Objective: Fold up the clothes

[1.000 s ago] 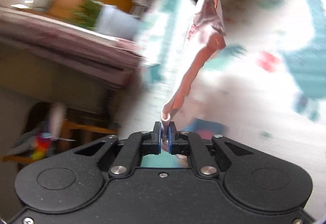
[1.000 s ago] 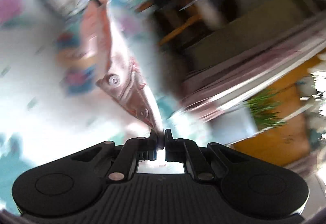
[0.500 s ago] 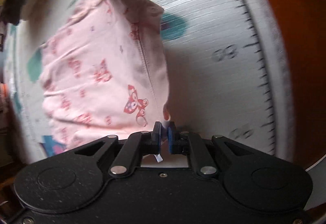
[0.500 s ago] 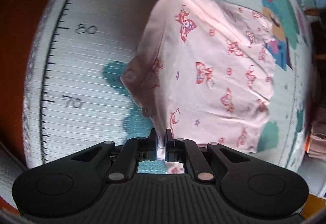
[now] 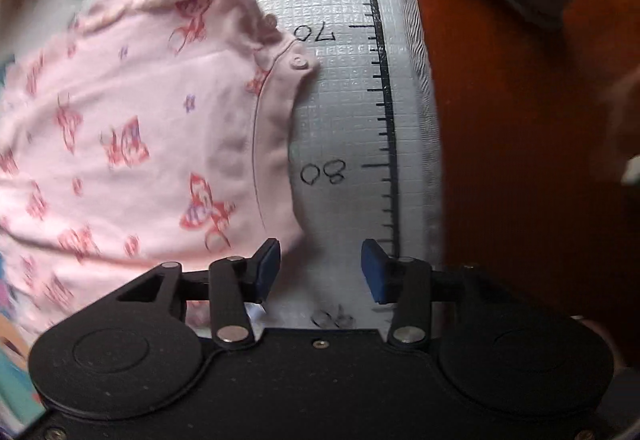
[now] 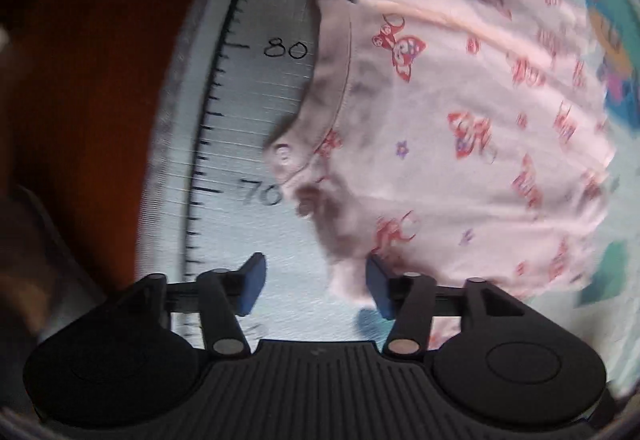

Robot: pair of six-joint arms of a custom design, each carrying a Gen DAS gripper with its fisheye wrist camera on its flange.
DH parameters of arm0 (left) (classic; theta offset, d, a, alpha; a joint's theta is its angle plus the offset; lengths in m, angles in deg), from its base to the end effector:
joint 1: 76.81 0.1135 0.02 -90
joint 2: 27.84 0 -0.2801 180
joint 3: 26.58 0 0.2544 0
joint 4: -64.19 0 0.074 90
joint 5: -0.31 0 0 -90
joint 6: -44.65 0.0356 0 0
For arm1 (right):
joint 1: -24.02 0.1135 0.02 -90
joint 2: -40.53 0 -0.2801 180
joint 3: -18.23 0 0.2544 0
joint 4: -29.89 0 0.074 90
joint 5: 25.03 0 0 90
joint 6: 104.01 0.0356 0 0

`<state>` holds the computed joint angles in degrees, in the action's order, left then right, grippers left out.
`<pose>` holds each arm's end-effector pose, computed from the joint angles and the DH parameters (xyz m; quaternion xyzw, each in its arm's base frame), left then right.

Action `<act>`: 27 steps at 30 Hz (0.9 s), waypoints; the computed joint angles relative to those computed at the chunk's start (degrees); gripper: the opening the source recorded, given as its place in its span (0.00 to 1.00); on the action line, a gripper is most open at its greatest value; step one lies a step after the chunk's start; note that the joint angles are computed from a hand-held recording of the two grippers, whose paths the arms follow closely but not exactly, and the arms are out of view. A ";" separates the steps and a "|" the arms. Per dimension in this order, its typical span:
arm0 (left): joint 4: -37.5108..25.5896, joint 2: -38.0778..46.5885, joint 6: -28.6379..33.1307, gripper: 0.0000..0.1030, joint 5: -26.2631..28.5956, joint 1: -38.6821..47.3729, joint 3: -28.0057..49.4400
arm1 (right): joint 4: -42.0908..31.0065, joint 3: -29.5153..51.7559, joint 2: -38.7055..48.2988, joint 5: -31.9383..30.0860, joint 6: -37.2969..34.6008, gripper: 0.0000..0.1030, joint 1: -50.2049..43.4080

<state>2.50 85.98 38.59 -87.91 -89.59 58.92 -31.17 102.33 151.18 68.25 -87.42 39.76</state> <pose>0.3480 -0.0801 0.1395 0.7472 0.6644 -0.0127 0.0090 0.3383 0.0932 0.1524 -0.7010 0.7123 -0.0351 0.0045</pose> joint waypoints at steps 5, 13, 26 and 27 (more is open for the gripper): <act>-10.07 5.24 -3.52 0.42 -0.33 4.81 15.72 | -6.40 8.70 0.22 0.53 3.67 0.56 -5.74; -11.20 9.88 -0.60 0.42 -5.77 14.45 34.09 | -5.21 27.35 10.09 -1.75 17.54 0.57 -14.70; -11.36 34.16 -29.80 0.43 3.93 20.83 62.99 | 14.39 14.94 8.75 -12.69 18.81 0.57 -14.84; -11.70 35.93 -32.27 0.43 5.03 20.79 65.23 | 14.36 14.70 9.05 -13.65 19.22 0.58 -14.58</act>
<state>-9.20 121.91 6.31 -82.87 -68.80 124.15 -16.81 117.04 160.23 54.60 -68.20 25.18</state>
